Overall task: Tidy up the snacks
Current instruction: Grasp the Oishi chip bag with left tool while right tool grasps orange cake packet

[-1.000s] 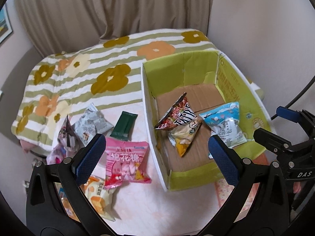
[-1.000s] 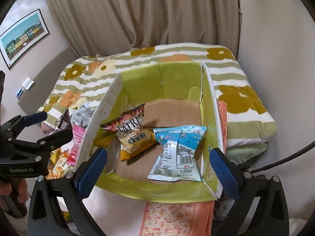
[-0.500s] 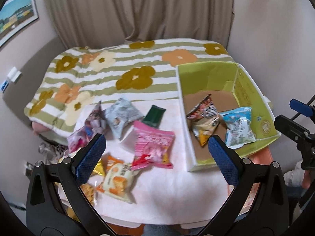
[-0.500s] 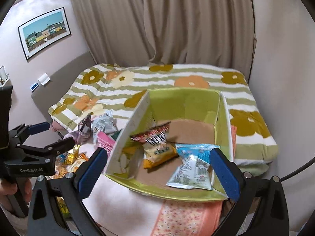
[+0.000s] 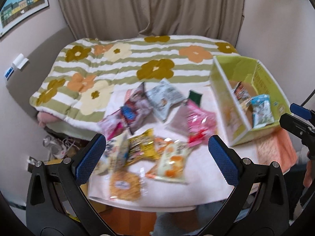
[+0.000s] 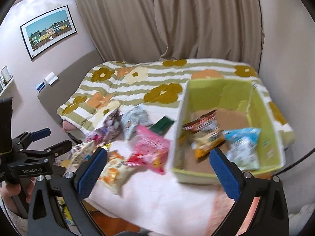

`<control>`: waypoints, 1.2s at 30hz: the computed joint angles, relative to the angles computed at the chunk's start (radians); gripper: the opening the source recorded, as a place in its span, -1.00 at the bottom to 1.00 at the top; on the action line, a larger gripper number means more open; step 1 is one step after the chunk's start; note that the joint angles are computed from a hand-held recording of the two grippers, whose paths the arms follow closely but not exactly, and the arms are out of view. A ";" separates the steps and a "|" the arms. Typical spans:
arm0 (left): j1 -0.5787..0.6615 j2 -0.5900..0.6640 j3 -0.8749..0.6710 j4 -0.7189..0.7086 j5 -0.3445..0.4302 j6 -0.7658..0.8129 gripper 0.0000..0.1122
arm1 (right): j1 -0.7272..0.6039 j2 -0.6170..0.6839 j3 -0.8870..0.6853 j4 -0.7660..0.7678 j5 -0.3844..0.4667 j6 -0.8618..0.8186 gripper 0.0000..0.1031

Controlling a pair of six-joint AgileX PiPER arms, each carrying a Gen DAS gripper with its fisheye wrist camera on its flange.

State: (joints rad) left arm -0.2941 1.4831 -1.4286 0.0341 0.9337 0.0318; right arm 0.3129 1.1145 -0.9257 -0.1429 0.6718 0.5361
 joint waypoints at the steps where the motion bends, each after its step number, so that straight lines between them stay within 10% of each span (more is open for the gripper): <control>1: 0.034 -0.006 0.016 -0.028 -0.007 0.045 0.83 | 0.044 0.021 -0.004 -0.039 -0.002 0.071 0.99; 13: 0.412 0.159 0.085 -0.351 -0.067 0.708 0.83 | 0.322 0.331 -0.016 -0.247 -0.156 0.629 0.99; 36: 0.310 0.451 0.052 -0.224 -0.247 0.824 0.68 | 0.221 0.690 0.001 0.372 -0.518 0.144 0.99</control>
State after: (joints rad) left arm 0.0164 1.9344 -1.3768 -0.1897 0.6863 0.8560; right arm 0.5335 1.8042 -0.9246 0.2290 0.1538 0.6805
